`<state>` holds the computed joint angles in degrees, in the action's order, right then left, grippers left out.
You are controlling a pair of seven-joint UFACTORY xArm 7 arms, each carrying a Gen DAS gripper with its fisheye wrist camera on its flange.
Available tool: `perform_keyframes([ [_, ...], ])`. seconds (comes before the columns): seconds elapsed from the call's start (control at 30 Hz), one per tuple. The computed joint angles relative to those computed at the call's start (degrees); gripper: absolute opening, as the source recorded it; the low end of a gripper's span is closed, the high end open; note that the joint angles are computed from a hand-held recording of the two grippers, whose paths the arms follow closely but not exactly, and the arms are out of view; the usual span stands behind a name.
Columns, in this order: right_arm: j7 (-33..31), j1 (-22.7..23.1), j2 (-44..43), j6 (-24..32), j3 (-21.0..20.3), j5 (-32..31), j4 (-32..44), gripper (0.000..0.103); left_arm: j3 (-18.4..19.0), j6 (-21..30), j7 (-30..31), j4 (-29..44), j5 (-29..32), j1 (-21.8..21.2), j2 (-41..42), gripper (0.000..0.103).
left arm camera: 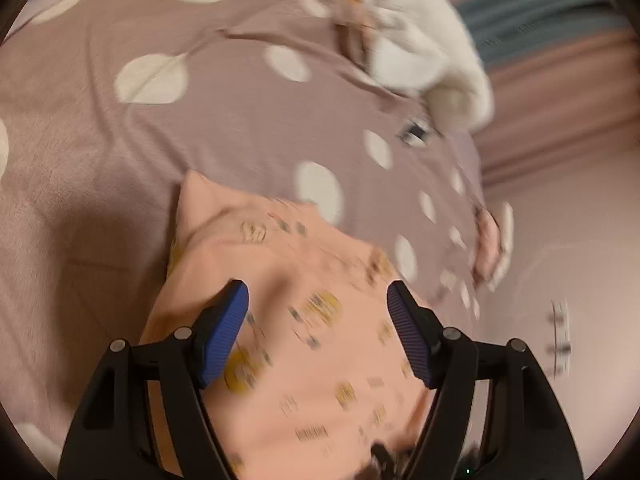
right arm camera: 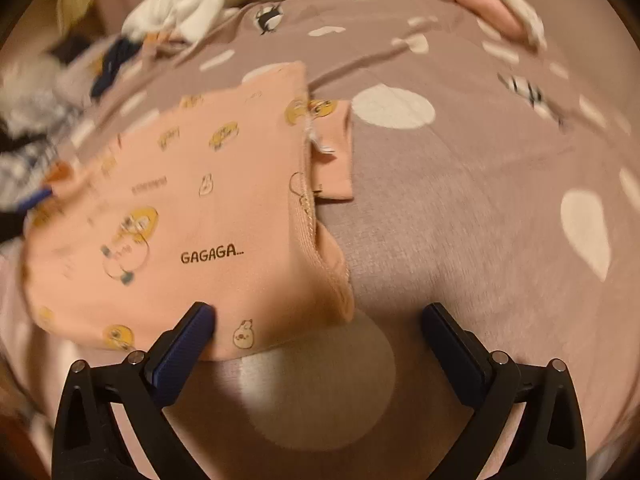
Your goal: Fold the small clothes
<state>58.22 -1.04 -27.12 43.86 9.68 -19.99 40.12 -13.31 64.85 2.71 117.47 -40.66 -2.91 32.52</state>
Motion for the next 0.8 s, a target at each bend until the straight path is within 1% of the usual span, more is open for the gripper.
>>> perform_keyframes([
  [0.03,0.49,-0.31,-0.15,-0.57,0.19,-0.6,-0.35,0.103,0.92,-0.24,-2.96,2.14,1.07,-0.74,2.27,0.072],
  [0.07,0.78,-0.42,-0.8,-1.75,-0.16,-0.57,-1.2,0.103,1.13,0.06,-4.53,4.11,1.71,-0.82,4.01,0.072],
  [0.13,-0.09,-0.24,-2.6,-4.65,-1.58,0.73,-3.24,0.103,0.38,0.04,-6.54,7.98,1.05,0.25,8.32,0.071],
  [0.2,-2.05,-0.07,-3.85,-6.88,-2.67,2.17,-4.77,0.103,-2.3,-0.46,-6.37,7.73,-3.57,3.42,9.89,0.071],
  [0.23,-2.9,-0.17,-4.02,-7.89,-2.77,2.65,-5.25,0.103,-4.2,-0.43,-7.33,7.39,-8.05,5.83,11.09,0.071],
  [0.27,-3.55,-0.37,-4.02,-8.59,-2.54,2.88,-5.49,0.103,-5.2,0.19,-8.39,7.36,-10.82,7.38,11.86,0.07],
  [0.3,-4.23,-0.61,-4.3,-9.18,-2.42,3.01,-5.94,0.103,-5.79,0.6,-9.42,6.96,-13.16,8.78,12.3,0.068],
  [0.37,-4.29,-1.49,-4.88,-10.55,-1.6,2.96,-6.92,0.103,-5.07,-0.37,-9.1,4.36,-14.62,10.36,10.65,0.067],
  [0.4,-3.77,-2.08,-4.84,-11.09,-0.95,2.81,-7.04,0.103,-3.27,-1.16,-8.52,2.87,-12.54,10.22,8.72,0.067],
  [0.43,-3.03,-2.45,-4.97,-10.91,-0.01,2.66,-6.93,0.103,-0.59,-2.25,-7.88,1.47,-8.27,9.23,6.37,0.067],
  [0.47,-2.57,-2.86,-5.06,-10.96,0.63,2.22,-7.03,0.103,0.8,-3.25,-6.1,0.33,-5.27,8.69,4.6,0.067],
  [0.5,-1.95,-3.18,-5.13,-10.74,1.45,1.7,-6.99,0.103,1.4,-3.67,-3.41,-1.49,-3.4,8.93,2.58,0.067],
  [0.6,0.1,-4.27,-4.93,-10.15,3.47,-0.7,-6.71,0.103,3.17,-1.95,0.57,-5.87,0.89,9.55,-2.32,0.068],
  [0.67,1.4,-4.64,-5.28,-10.91,3.6,-1.65,-7.12,0.103,4.1,-1.63,3.2,-8.65,2.52,9.63,-5.0,0.069],
  [0.8,2.56,-4.92,-6.77,-13.74,3.17,-2.44,-9.04,0.103,5.98,-3.67,8.11,-16.32,4.65,9.13,-11.01,0.071],
])
